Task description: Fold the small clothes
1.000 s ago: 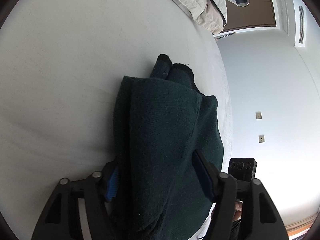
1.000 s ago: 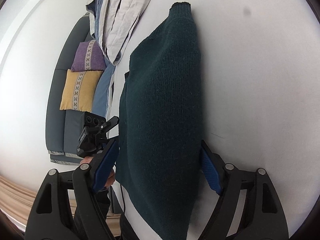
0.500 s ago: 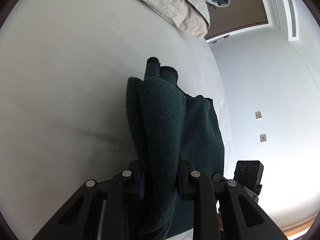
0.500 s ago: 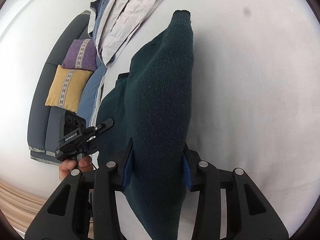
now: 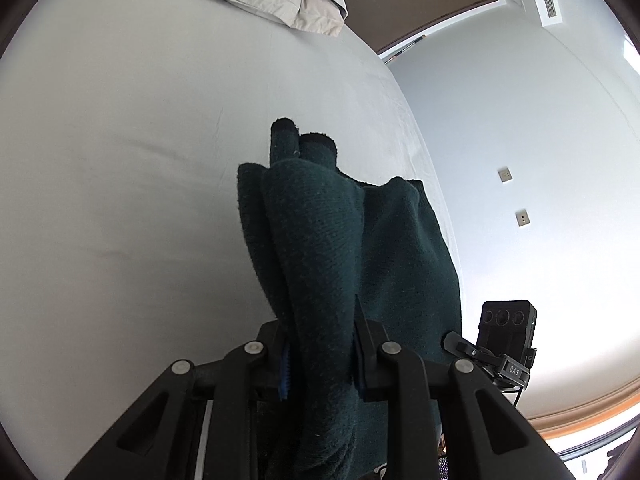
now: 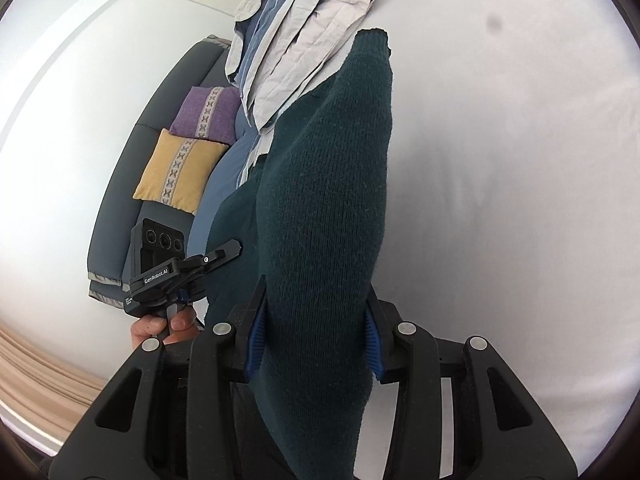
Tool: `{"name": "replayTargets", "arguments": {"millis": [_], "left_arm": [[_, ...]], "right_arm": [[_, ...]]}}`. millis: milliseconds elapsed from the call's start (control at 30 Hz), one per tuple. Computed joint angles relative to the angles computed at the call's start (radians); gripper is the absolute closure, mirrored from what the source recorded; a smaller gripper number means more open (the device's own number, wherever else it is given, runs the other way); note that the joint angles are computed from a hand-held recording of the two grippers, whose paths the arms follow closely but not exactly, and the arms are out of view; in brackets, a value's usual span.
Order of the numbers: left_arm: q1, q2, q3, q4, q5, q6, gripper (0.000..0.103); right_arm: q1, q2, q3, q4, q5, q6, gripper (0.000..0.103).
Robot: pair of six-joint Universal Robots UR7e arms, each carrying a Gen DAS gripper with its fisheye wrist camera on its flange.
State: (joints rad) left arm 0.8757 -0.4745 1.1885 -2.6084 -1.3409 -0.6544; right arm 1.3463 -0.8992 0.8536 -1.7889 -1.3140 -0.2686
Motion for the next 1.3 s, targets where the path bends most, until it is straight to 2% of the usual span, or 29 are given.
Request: {"name": "replayTargets", "arguments": {"millis": [200,267,300,367,433,533,633,733,867,933,1000,1133,1167,1233,1300], "left_arm": [[-0.014,0.0,0.129,-0.066,-0.004,-0.062,0.078],[-0.009,0.014,0.153,-0.082,-0.005,-0.085,0.078],[-0.008,0.02,0.163,-0.092,0.013,-0.089,0.077],[0.003,0.024,0.193,-0.151,0.008,-0.106,0.075],[0.011,0.021,0.212,-0.181,0.008,-0.122,0.067],[0.008,0.018,0.227,-0.203,0.024,-0.115,0.064],[-0.012,0.01,0.239,-0.193,0.09,-0.118,0.056],[-0.049,-0.016,0.269,-0.162,0.2,-0.133,0.047],[-0.115,-0.055,0.324,-0.174,0.346,-0.146,0.044],[-0.162,-0.066,0.345,-0.173,0.44,-0.129,0.035],[-0.217,-0.065,0.348,-0.143,0.55,-0.1,0.027],[-0.323,-0.036,0.331,-0.115,0.812,-0.013,0.0],[-0.352,-0.021,0.331,-0.135,0.902,0.012,0.0],[-0.39,0.003,0.328,-0.225,1.005,0.104,0.0],[-0.421,0.031,0.311,-0.307,1.078,0.191,0.0]], "right_arm": [[-0.054,-0.134,0.264,-0.115,-0.017,0.019,0.065],[-0.063,-0.156,0.317,-0.165,-0.061,0.015,0.065],[-0.074,-0.155,0.33,-0.176,-0.065,0.025,0.065],[-0.107,-0.149,0.348,-0.18,-0.027,0.057,0.064],[-0.128,-0.164,0.387,-0.217,0.017,0.031,0.063],[-0.121,-0.178,0.418,-0.259,0.006,0.022,0.062],[-0.112,-0.187,0.428,-0.28,-0.023,0.031,0.058],[-0.108,-0.214,0.451,-0.328,-0.059,0.046,0.056],[-0.101,-0.295,0.526,-0.434,-0.111,0.04,0.054],[-0.087,-0.34,0.581,-0.504,-0.149,0.011,0.054],[-0.056,-0.377,0.629,-0.575,-0.225,-0.044,0.052],[-0.003,-0.46,0.743,-0.73,-0.365,-0.211,0.051],[0.009,-0.483,0.77,-0.774,-0.385,-0.256,0.051],[0.047,-0.511,0.821,-0.874,-0.411,-0.328,0.048],[0.076,-0.54,0.858,-0.963,-0.405,-0.369,0.029]]}}
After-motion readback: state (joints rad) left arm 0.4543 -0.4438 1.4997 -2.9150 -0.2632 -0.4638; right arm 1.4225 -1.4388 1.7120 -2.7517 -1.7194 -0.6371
